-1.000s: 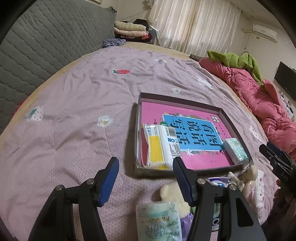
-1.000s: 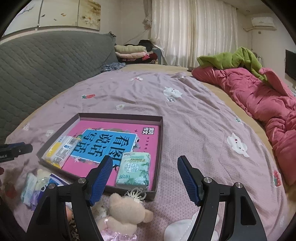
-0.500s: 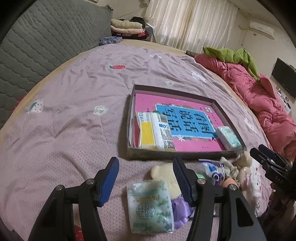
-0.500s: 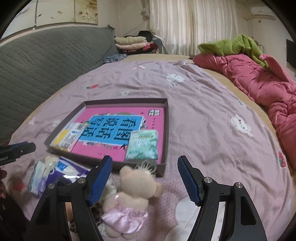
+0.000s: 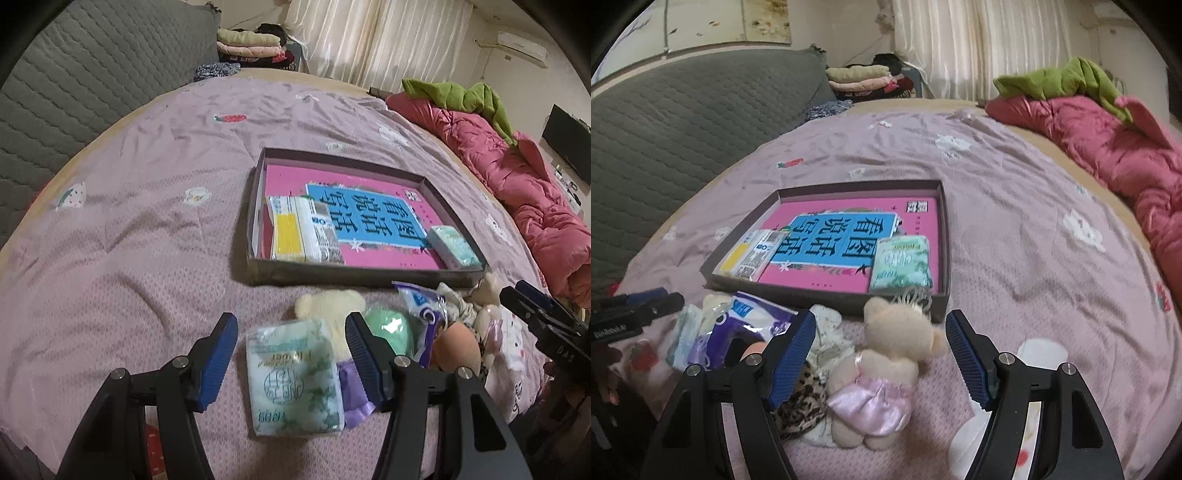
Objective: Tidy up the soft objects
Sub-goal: 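Withdraw both grippers from the tray back toward the remaining pile, then grasp white 'Flower' tissue pack with left gripper while right gripper grasps pink-skirted teddy bear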
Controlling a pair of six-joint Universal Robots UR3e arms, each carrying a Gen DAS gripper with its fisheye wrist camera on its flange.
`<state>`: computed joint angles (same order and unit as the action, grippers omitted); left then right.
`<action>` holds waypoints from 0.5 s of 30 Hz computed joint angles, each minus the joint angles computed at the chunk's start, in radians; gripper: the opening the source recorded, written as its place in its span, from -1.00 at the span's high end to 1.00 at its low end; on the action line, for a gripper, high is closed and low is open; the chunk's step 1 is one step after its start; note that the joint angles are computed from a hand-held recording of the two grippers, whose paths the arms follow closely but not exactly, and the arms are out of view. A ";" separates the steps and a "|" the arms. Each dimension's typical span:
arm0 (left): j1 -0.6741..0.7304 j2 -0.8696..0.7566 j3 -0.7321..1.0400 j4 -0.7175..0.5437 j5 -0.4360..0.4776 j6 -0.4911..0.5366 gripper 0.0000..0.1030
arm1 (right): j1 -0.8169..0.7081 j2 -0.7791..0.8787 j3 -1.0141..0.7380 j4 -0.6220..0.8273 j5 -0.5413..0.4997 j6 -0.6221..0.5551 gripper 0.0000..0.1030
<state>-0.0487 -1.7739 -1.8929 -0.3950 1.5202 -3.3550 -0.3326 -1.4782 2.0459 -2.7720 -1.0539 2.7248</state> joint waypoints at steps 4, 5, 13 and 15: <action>0.006 0.014 -0.021 -0.010 -0.019 -0.009 -0.17 | -0.005 -0.017 0.016 0.003 -0.007 -0.007 -0.44; 0.012 0.020 -0.030 -0.012 -0.031 -0.014 -0.17 | -0.004 -0.021 0.020 -0.003 -0.011 -0.011 -0.44; 0.036 0.035 -0.060 -0.035 -0.076 -0.031 -0.17 | -0.021 -0.047 0.046 0.027 -0.005 -0.039 -0.44; 0.043 0.029 -0.060 -0.043 -0.084 -0.031 -0.17 | -0.024 -0.046 0.044 0.029 -0.005 -0.036 -0.44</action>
<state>-0.0053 -1.7448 -1.9534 -0.4384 1.4360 -3.3860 -0.3567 -1.5237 2.0902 -2.7427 -1.0592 2.6887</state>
